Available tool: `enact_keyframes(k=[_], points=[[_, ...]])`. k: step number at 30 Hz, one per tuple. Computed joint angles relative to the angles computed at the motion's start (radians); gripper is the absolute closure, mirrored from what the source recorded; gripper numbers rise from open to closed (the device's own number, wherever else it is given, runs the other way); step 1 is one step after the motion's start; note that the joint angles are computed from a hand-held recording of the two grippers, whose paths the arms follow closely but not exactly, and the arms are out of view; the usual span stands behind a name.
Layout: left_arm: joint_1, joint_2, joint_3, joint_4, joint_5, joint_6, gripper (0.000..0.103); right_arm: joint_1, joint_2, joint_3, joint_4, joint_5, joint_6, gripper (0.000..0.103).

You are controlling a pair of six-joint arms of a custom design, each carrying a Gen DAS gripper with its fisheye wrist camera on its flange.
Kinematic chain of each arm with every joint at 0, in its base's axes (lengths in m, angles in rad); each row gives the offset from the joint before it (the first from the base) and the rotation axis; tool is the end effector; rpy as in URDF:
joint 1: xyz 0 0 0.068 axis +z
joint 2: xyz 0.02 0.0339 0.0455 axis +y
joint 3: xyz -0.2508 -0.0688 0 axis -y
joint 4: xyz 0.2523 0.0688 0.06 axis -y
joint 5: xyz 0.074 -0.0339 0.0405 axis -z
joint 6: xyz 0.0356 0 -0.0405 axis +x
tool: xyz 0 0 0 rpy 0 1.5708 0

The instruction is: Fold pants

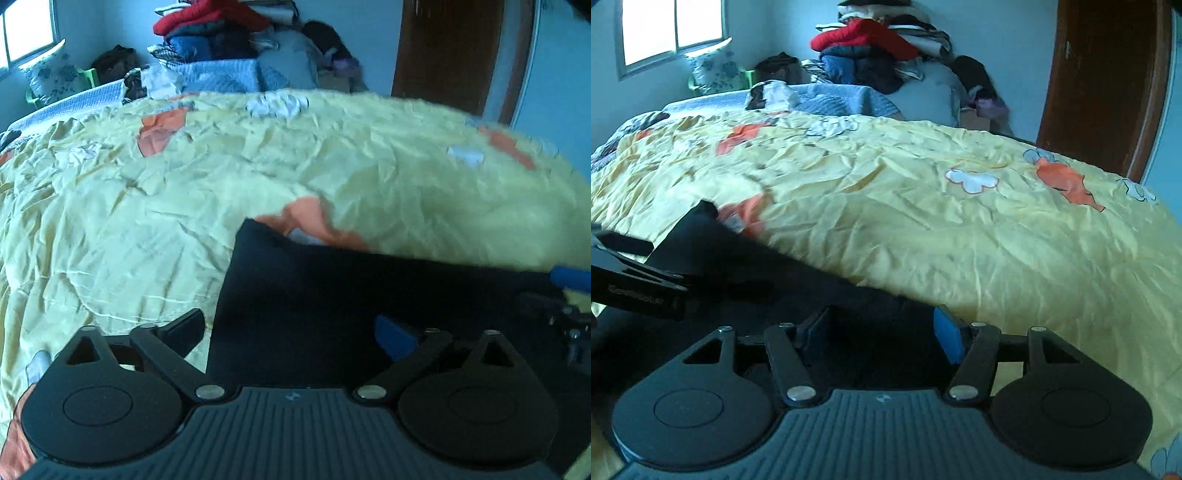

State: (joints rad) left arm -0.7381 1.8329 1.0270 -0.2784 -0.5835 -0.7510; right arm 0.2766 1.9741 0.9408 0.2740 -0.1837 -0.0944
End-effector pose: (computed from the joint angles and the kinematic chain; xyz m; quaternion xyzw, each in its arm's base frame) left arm 0.2732 -0.2220 0.1236 -0.0753 0.9291 0.0490 0.3588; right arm 0.3621 0.1095 0.0831 -0.2043 0.8926 0.1197 0.3837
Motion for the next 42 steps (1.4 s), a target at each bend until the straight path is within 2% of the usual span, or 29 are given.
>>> enact_keyframes(k=[3, 4, 5, 7, 9, 10, 11, 12, 14, 15, 17, 22, 25, 30, 34, 38, 42], points=[[-0.083, -0.092, -0.077, 0.001, -0.099, 0.006, 0.005, 0.009, -0.134, -0.149, 0.072, -0.008, 0.011, 0.042], [-0.112, -0.107, -0.088, -0.013, -0.13, -0.008, 0.0, 0.011, -0.177, -0.199, 0.094, -0.035, 0.006, 0.042], [-0.133, -0.111, -0.091, -0.025, -0.148, -0.022, 0.0, 0.016, -0.207, -0.237, 0.104, -0.06, 0.001, 0.041], [-0.152, -0.079, -0.055, -0.075, -0.157, -0.039, 0.0, 0.043, -0.2, -0.247, 0.095, -0.051, -0.008, 0.04], [-0.173, -0.04, -0.004, -0.164, -0.18, -0.079, 0.001, 0.085, -0.134, -0.223, 0.11, 0.037, -0.018, 0.034], [-0.192, -0.037, 0.006, -0.206, -0.199, -0.114, 0.001, 0.095, -0.122, -0.227, 0.134, 0.08, 0.005, 0.024], [-0.211, -0.044, -0.002, -0.224, -0.217, -0.145, 0.001, 0.1, -0.138, -0.233, 0.125, 0.11, 0.047, 0.022], [-0.234, -0.06, -0.021, -0.231, -0.232, -0.181, 0.0, 0.101, -0.173, -0.256, 0.124, 0.12, 0.091, 0.022], [-0.267, -0.092, -0.063, -0.238, -0.228, -0.248, 0.0, 0.09, -0.277, -0.354, 0.171, 0.074, 0.171, 0.02], [-0.278, -0.101, -0.075, -0.246, -0.221, -0.279, 0.0, 0.092, -0.327, -0.399, 0.178, 0.058, 0.207, 0.017], [-0.311, -0.111, -0.092, -0.277, -0.214, -0.36, 0.0, 0.114, -0.406, -0.468, 0.17, 0.058, 0.252, 0.003], [-0.43, -0.116, -0.102, -0.398, -0.235, -0.539, 0.0, 0.232, -0.515, -0.573, 0.122, 0.171, 0.299, 0.002], [-0.506, -0.113, -0.1, -0.478, -0.252, -0.647, 0.0, 0.265, -0.63, -0.652, 0.094, 0.172, 0.363, 0.002], [-0.617, -0.117, -0.119, -0.551, -0.242, -0.812, 0.001, 0.346, -0.841, -0.761, 0.013, 0.24, 0.426, 0.002], [-0.69, -0.077, -0.113, -0.6, -0.227, -0.915, 0.001, 0.399, -0.932, -0.827, -0.01, 0.309, 0.466, 0.002], [-0.741, -0.047, -0.117, -0.612, -0.221, -0.992, 0.001, 0.456, -0.954, -0.884, 0.021, 0.38, 0.477, 0.002], [-0.764, -0.003, -0.105, -0.619, -0.227, -1.026, 0.0, 0.564, -0.805, -0.901, 0.152, 0.545, 0.465, 0.002]])
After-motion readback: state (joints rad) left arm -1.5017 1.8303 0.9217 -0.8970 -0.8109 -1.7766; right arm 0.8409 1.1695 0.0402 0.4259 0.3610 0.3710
